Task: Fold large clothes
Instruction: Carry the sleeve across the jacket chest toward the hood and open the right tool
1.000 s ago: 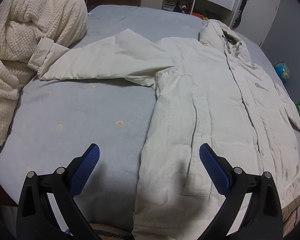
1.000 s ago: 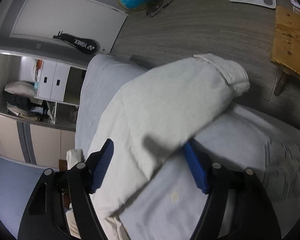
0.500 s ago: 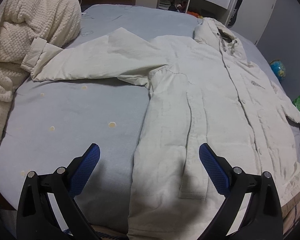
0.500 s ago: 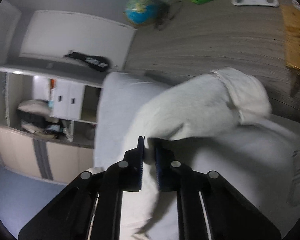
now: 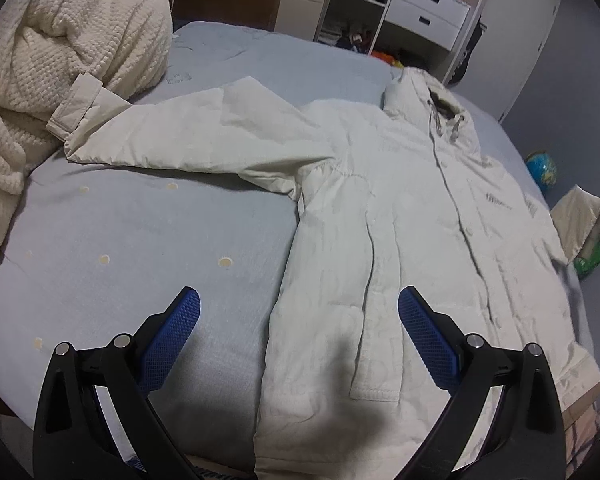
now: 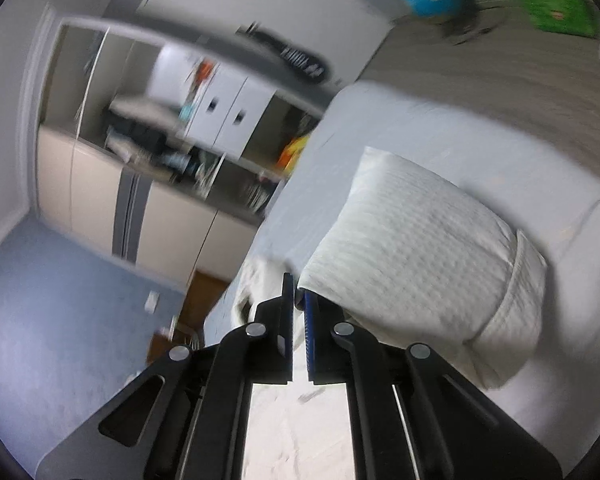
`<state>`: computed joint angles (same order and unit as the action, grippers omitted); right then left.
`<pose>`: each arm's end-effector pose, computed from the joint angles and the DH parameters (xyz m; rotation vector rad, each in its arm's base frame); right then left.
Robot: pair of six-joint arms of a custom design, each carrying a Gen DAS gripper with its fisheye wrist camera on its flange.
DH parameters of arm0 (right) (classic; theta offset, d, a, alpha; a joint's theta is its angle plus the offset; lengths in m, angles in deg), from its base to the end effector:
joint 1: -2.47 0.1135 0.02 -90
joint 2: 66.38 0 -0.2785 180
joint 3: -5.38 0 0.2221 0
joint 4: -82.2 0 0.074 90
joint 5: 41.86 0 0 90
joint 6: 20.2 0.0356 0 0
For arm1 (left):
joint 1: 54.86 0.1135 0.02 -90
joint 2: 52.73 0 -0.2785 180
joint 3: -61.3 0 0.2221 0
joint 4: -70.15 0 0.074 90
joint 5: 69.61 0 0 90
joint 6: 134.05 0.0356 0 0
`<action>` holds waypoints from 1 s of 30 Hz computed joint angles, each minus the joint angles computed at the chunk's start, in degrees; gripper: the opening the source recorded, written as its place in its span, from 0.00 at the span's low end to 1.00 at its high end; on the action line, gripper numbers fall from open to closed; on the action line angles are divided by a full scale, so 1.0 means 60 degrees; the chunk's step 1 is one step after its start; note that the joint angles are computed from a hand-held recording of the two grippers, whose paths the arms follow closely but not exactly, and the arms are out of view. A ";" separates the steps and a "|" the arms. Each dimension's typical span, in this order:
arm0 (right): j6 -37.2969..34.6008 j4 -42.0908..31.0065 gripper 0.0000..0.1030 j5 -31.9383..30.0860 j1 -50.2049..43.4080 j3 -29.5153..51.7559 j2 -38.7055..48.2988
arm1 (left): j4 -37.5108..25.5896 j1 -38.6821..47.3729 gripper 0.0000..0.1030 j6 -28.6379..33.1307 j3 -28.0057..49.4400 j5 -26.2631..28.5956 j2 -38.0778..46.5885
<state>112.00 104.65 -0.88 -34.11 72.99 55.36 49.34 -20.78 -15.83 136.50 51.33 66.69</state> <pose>0.3208 -0.2046 0.1192 0.8703 1.8564 0.9592 0.3085 0.1866 0.1064 0.0250 2.4863 -0.3036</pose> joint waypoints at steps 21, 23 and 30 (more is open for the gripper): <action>-0.0859 -0.1575 0.02 0.3371 0.7449 0.0858 0.0708 | -0.0053 0.0530 0.93 -0.0350 0.0117 0.0897 0.0004; -0.1190 -0.2303 0.02 0.3739 0.7814 0.1372 0.1259 | -0.0036 0.0531 0.93 -0.0347 0.0105 0.0892 -0.0006; -0.1844 -0.3560 0.11 0.4225 0.8435 0.2028 0.2358 | 0.0027 0.0457 0.93 -0.0338 0.0047 0.0741 -0.0033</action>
